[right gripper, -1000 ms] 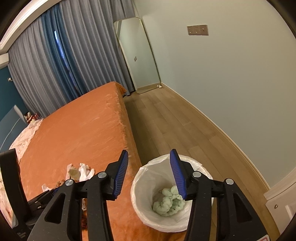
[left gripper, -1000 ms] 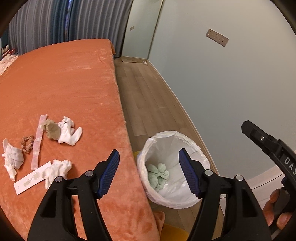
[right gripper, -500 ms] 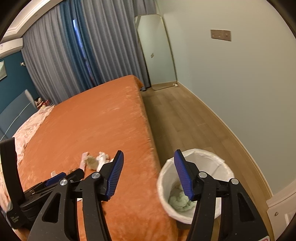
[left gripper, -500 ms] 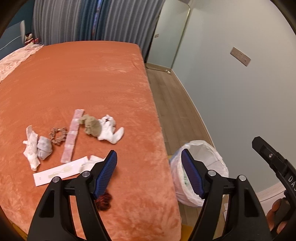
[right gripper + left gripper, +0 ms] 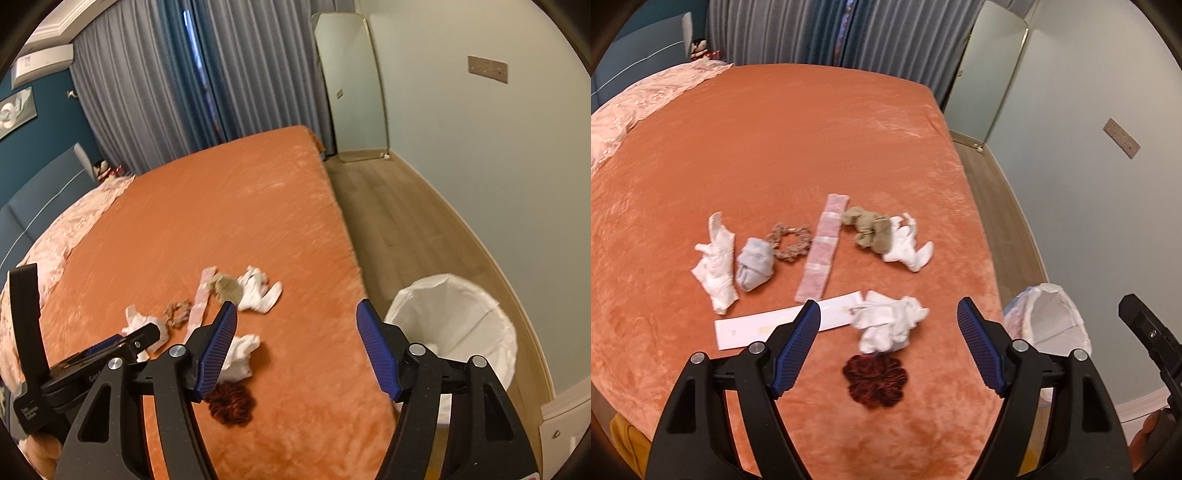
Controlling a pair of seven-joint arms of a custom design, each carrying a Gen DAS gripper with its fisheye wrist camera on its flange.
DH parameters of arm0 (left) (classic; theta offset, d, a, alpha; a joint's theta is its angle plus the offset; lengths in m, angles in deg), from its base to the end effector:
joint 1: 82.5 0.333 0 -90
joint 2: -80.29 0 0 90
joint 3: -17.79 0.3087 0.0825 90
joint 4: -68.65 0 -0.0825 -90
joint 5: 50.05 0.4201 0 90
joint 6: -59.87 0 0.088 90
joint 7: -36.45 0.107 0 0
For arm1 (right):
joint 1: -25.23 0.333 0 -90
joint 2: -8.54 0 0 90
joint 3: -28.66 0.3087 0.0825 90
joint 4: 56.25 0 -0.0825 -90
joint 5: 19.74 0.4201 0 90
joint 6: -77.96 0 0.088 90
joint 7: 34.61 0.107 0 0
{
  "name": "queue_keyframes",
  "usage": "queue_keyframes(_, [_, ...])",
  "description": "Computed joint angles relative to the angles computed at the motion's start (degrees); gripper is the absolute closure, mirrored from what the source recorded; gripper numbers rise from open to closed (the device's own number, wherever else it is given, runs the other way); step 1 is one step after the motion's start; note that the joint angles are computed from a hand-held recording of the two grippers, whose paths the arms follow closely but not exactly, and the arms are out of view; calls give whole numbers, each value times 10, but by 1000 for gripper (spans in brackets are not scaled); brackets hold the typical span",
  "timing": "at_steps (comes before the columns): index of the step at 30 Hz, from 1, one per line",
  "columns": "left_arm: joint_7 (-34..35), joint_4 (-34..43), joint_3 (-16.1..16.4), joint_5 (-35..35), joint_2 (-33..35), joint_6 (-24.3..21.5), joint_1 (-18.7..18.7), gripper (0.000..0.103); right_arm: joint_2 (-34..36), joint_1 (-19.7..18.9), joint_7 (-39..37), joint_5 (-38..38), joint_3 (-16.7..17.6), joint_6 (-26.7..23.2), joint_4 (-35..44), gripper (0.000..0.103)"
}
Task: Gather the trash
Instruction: 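Grasp the dark red scrunchie with the left tool while the right tool grasps the white sock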
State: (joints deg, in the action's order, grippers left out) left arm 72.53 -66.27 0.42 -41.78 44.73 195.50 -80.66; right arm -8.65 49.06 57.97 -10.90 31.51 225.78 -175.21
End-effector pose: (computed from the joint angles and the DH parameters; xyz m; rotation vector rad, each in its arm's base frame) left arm 0.4354 -0.1420 0.5974 -2.3272 1.2323 -0.7245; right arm 0.4946 0.2492 0.6361 -1.9223 1.3751 -0.3828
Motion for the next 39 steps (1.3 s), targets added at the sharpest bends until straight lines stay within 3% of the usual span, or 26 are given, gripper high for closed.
queue_keyframes(12, [11, -88, 16, -50, -43, -8, -14, 29, 9, 18, 19, -7, 20, -4, -35, 38])
queue_keyframes(27, [32, -113, 24, -107, 64, 62, -50, 34, 45, 21, 24, 3, 19, -10, -48, 38])
queue_keyframes(31, [48, -99, 34, -114, 103, 83, -53, 45, 64, 18, 22, 6, 22, -15, -40, 38])
queue_keyframes(37, [86, -105, 55, -154, 115, 106, -68, 84, 94, 16, 22, 11, 30, -22, -19, 38])
queue_keyframes(39, [99, -120, 65, -179, 98, 113, -75, 88, 103, 15, 21, 11, 33, -23, -11, 38])
